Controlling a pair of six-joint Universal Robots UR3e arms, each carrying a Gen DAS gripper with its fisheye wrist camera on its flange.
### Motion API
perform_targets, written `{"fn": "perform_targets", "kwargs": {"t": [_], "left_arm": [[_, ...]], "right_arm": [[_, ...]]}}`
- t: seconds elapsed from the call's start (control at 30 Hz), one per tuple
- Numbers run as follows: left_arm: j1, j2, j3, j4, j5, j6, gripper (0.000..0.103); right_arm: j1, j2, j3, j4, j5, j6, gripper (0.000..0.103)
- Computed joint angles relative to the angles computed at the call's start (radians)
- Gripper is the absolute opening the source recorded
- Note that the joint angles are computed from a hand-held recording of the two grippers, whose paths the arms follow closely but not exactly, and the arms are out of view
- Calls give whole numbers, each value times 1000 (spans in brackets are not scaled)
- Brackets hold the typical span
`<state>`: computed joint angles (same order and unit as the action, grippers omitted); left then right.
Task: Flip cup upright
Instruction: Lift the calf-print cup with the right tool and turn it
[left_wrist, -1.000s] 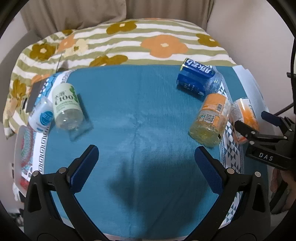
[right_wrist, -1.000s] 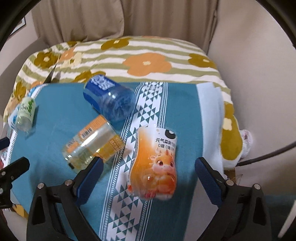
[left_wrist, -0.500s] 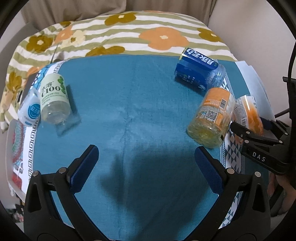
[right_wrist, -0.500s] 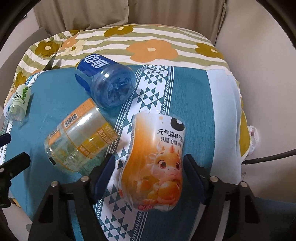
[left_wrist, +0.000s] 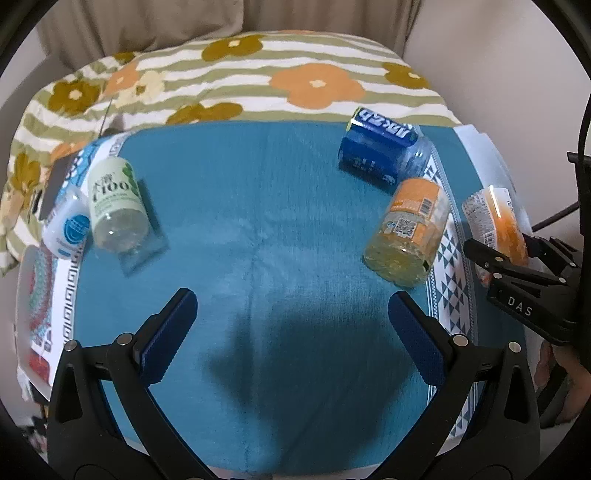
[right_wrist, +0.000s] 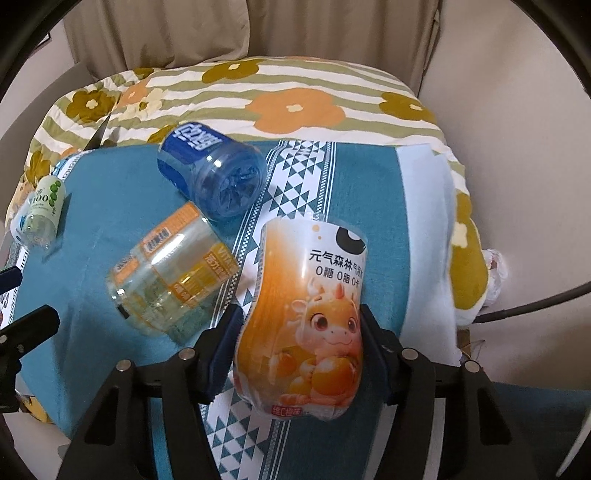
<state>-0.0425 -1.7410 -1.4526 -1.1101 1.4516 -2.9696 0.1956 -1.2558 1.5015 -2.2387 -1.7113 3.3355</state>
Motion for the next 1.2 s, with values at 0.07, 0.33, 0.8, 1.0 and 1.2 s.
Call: {"fn": "perform_targets", "kwargs": {"t": [0.07,0.33,0.8,1.0,1.2], "left_arm": [[19,25,-3,-11,-15,24,103],[156,157,-44,-82,-99,166,103],[535,297,-116,-258,-259,562,103],[646,279,-139,-271,-276,686,103],[684,233,-155,-238,-259,726,103]], "right_arm": [[14,-16,-10,20,-13,19,57],[113,-42,-116,125,-73,138,57],[368,206,-481,262,-125,414,57],[431,375,-671,305,-105,492,57],[467,519,-833,356,-91,540,57]]}}
